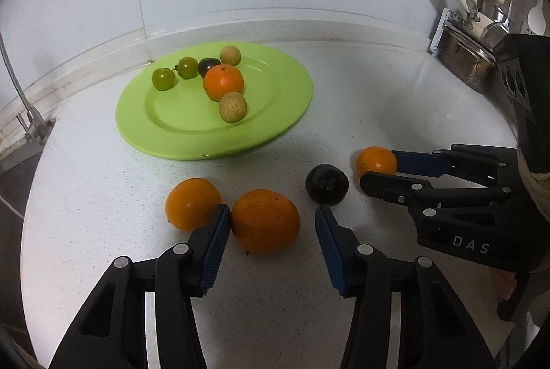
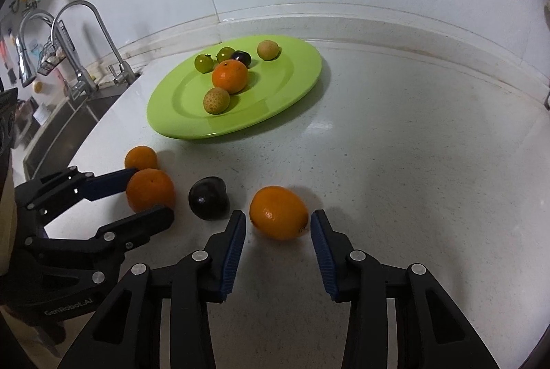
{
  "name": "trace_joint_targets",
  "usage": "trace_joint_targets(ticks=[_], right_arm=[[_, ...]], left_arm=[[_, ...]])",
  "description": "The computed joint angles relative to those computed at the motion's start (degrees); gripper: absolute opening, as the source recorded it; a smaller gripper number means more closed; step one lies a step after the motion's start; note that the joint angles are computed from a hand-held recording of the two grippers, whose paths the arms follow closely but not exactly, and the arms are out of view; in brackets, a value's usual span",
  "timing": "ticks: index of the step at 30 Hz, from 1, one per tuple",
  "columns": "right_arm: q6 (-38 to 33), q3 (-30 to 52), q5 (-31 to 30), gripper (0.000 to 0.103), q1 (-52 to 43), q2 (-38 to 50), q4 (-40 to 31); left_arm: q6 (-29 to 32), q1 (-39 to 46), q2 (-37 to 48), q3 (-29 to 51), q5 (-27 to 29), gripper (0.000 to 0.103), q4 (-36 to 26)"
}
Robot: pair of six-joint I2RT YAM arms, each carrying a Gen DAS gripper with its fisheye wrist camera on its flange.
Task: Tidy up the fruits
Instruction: 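Grasp the large orange with the left gripper while the right gripper grasps the orange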
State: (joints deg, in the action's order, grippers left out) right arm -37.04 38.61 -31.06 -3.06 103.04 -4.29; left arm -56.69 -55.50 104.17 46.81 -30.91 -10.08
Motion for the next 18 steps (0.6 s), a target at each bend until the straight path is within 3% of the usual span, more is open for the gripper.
trace_joint_targets(ticks=[6,18], right_arm=[[-0.1,0.2,0.1,0.037,0.3,0.6,0.2],[0.8,-2.6,-1.0,0.036,-0.2,-4.3,0.1]], left_arm=[[0.2,0.4,0.2,0.1,-0.3,0.041,-0.3],[-0.7,-1.5,-3.9,-1.6,-1.6,0.04,-1.2]])
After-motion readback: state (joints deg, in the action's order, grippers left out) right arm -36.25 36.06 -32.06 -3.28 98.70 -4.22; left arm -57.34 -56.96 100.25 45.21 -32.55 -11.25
